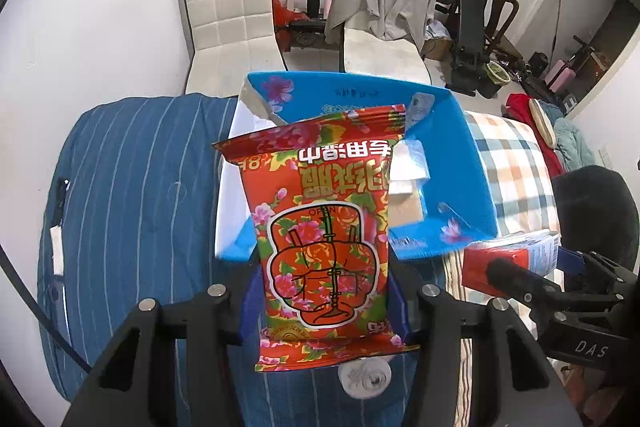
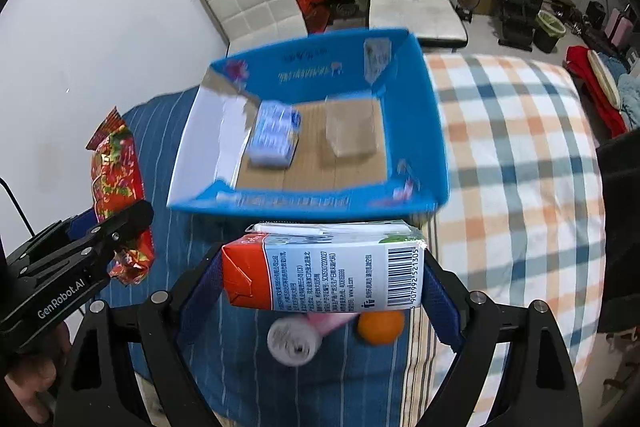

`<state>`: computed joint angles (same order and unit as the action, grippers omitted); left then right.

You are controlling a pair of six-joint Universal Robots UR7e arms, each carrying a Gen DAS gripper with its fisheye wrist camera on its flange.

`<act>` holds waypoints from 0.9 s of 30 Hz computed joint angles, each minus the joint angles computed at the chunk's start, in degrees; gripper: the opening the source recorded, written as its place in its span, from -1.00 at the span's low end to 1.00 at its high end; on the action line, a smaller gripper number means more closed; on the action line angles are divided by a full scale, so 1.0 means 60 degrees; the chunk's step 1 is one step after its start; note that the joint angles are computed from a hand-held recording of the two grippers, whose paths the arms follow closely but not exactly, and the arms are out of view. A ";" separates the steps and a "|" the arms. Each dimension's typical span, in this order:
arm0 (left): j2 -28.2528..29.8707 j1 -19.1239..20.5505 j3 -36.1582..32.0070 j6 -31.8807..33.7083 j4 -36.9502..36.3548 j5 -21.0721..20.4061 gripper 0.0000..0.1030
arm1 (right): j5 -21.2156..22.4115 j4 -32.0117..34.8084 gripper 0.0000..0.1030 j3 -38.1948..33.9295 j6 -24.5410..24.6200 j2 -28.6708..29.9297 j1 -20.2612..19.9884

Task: Organize objects
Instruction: 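Carry the snack bag and juice carton into the blue box and release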

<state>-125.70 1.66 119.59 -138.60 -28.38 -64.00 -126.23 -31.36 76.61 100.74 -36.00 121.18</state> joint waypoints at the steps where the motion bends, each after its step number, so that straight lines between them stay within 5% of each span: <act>1: -0.0169 0.0199 0.0031 0.0122 -0.0039 0.0158 -0.07 | -0.0052 -0.0011 0.77 0.0035 0.0061 -0.0043 -0.0100; 10: -0.1162 0.4045 0.0865 0.3433 -0.2469 0.1823 -0.07 | -0.0790 -0.0182 0.77 0.1310 0.0779 -0.0863 -0.1585; 18: -0.1066 0.7462 0.1938 0.7210 -0.6142 0.2286 -0.07 | -0.0705 -0.0511 0.77 0.2931 0.1503 -0.1825 -0.2870; 27: -0.0497 0.9174 0.2341 0.9396 -0.8041 0.2443 -0.06 | -0.0752 -0.0592 0.77 0.3681 0.2365 -0.2292 -0.3802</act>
